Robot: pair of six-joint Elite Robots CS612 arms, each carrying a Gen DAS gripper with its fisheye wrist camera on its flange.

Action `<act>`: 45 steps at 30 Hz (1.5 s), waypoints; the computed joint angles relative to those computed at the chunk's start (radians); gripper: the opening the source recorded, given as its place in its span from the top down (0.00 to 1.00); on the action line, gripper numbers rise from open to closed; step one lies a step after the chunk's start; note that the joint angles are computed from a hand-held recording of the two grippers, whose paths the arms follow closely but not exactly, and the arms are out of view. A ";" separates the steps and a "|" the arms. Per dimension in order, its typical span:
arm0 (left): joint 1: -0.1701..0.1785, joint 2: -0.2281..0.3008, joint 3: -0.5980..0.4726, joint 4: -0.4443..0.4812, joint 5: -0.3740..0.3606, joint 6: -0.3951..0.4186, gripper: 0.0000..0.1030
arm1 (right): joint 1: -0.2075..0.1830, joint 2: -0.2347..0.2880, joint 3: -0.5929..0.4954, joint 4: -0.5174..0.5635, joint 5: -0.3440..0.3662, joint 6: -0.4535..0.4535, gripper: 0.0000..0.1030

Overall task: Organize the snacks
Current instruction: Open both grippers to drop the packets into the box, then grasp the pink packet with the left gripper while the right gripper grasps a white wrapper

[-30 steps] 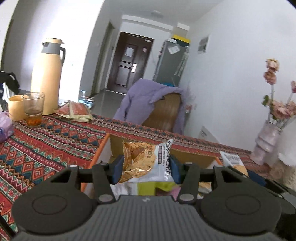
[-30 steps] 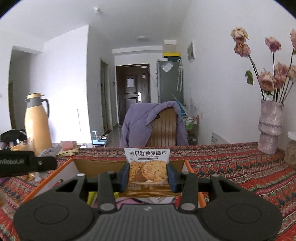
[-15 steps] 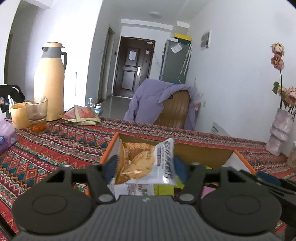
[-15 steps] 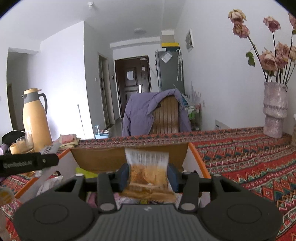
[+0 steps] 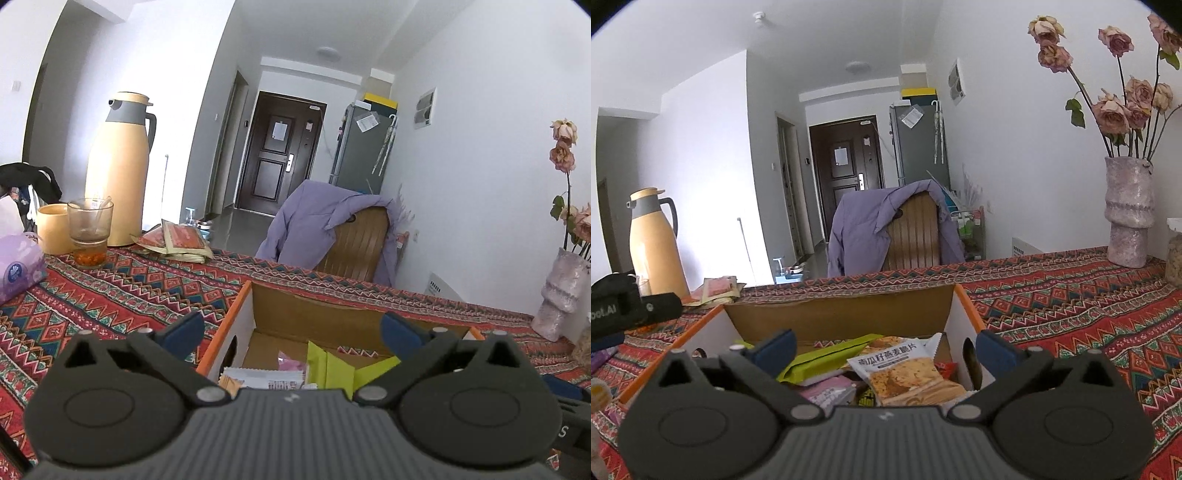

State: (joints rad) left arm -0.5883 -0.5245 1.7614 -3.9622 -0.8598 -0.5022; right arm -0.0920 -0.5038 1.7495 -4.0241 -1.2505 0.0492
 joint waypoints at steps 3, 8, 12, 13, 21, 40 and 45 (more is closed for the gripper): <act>0.001 -0.005 0.004 0.009 0.002 -0.019 0.00 | 0.000 0.000 0.002 -0.004 0.000 -0.001 0.00; -0.007 -0.029 0.028 -0.003 -0.012 -0.026 0.00 | 0.000 -0.010 0.008 -0.001 0.007 -0.015 0.00; -0.017 -0.057 0.056 0.020 -0.009 -0.023 0.00 | -0.005 -0.035 0.035 -0.009 0.020 -0.024 0.00; -0.017 -0.062 0.062 0.018 -0.014 -0.019 0.00 | -0.008 -0.043 0.043 -0.011 0.029 -0.027 0.00; -0.036 -0.096 0.139 0.010 -0.010 -0.004 0.00 | -0.033 -0.082 0.128 -0.054 0.080 -0.091 0.00; -0.071 -0.102 0.288 0.038 -0.043 -0.084 0.00 | -0.077 -0.081 0.267 -0.014 0.091 -0.181 0.00; -0.068 -0.098 0.291 0.082 -0.057 -0.103 0.00 | -0.087 -0.065 0.275 0.000 0.097 -0.187 0.00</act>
State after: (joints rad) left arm -0.6566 -0.6224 2.0527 -3.8801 -0.9167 -0.6052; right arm -0.1791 -0.5687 2.0245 -4.0246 -1.1536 -0.1376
